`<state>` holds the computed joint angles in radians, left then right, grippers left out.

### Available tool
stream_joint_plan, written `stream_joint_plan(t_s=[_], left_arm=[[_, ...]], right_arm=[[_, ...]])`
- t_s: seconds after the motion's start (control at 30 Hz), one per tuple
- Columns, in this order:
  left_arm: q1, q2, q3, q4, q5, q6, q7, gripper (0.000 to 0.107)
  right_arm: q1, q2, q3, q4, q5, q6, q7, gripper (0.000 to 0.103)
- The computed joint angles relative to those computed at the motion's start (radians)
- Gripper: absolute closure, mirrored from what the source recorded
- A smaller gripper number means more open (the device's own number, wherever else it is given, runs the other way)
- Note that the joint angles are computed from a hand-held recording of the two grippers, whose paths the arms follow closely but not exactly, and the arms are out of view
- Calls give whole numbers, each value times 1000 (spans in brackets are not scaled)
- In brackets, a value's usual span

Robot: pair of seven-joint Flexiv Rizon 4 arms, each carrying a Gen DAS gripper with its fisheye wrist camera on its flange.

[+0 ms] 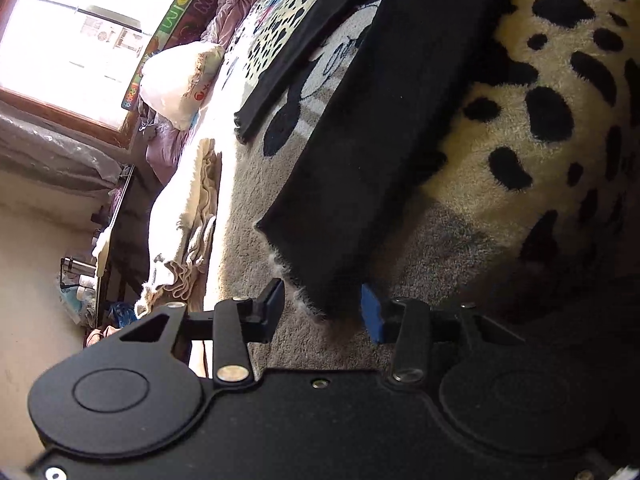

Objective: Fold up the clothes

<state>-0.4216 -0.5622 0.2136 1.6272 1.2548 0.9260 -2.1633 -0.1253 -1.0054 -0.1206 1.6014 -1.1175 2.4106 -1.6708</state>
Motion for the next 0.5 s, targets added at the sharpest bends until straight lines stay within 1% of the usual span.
stream_joint_plan(t_s=[0.07,0.1,0.13,0.17,0.2,0.23,0.27,0.3,0.37,0.4,0.43,0.47,0.5], left_arm=[[-21,-9,9,-5,44,-5,-26,72],[-33,-11,15,-6,70,-9,-61,72],[-42,-12,19,-6,94,-13,-99,75],[-46,-12,20,-5,112,-13,-141,83],[-50,-11,21,-5,131,-15,-186,89],[-55,-9,22,-5,153,-19,-236,99],[-58,-4,22,-4,175,-20,-286,101],[-51,7,19,-2,186,-11,-337,102],[-34,29,13,-4,209,10,-444,103],[-21,35,6,-10,209,15,-465,103],[-6,39,-1,-22,205,22,-471,103],[8,40,-6,-36,200,28,-473,103],[21,37,-11,-52,194,34,-468,103]], right_arm=[[3,-4,2,-1,11,1,-6,60],[5,-6,3,-1,19,4,-15,60],[7,-10,4,-2,26,6,-22,60],[8,-13,5,-5,30,8,-27,60],[9,-15,5,-7,33,10,-31,60],[8,-18,6,-11,31,11,-28,60],[5,-19,7,-19,20,9,-15,61],[1,-21,7,-29,6,7,4,63],[-12,-25,7,-61,-39,1,71,81],[-21,-30,8,-85,-66,9,118,83],[-27,-36,5,-108,-83,22,159,87],[-27,-41,-1,-127,-90,35,190,89],[-26,-46,-8,-146,-96,45,221,89]])
